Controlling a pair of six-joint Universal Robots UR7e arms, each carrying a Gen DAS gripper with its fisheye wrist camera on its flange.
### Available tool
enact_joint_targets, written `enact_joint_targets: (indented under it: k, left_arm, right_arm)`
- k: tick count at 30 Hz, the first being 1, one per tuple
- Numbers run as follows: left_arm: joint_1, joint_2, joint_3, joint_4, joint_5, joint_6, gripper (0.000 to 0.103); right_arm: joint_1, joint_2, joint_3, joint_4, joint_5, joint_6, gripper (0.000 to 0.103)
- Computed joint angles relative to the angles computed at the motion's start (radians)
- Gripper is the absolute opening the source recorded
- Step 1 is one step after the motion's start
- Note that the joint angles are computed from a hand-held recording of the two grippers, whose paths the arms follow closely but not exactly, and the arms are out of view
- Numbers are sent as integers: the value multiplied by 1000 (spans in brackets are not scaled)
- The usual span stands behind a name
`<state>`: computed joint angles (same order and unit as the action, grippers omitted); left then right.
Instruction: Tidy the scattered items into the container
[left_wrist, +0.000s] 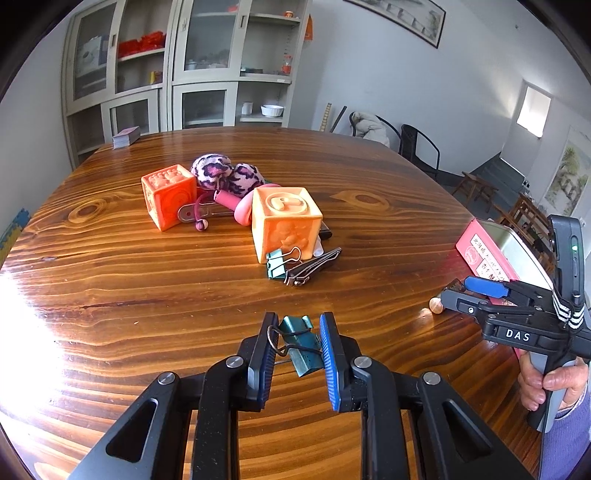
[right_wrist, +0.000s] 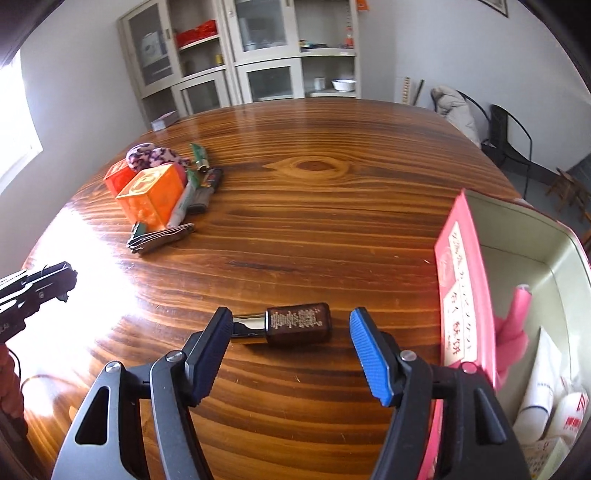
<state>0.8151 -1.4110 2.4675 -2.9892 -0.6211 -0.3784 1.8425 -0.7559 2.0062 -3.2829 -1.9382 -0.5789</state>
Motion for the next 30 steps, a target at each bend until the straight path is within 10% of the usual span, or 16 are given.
enact_joint_targets:
  k: [13, 30]
  left_arm:
    - [-2, 8, -1, 0, 1, -4, 24]
    - [-81, 117, -41, -33, -82, -30, 24]
  right_arm:
    - [9, 36, -10, -12, -18, 4, 64]
    - [-14, -134, 227, -410, 119, 108, 65]
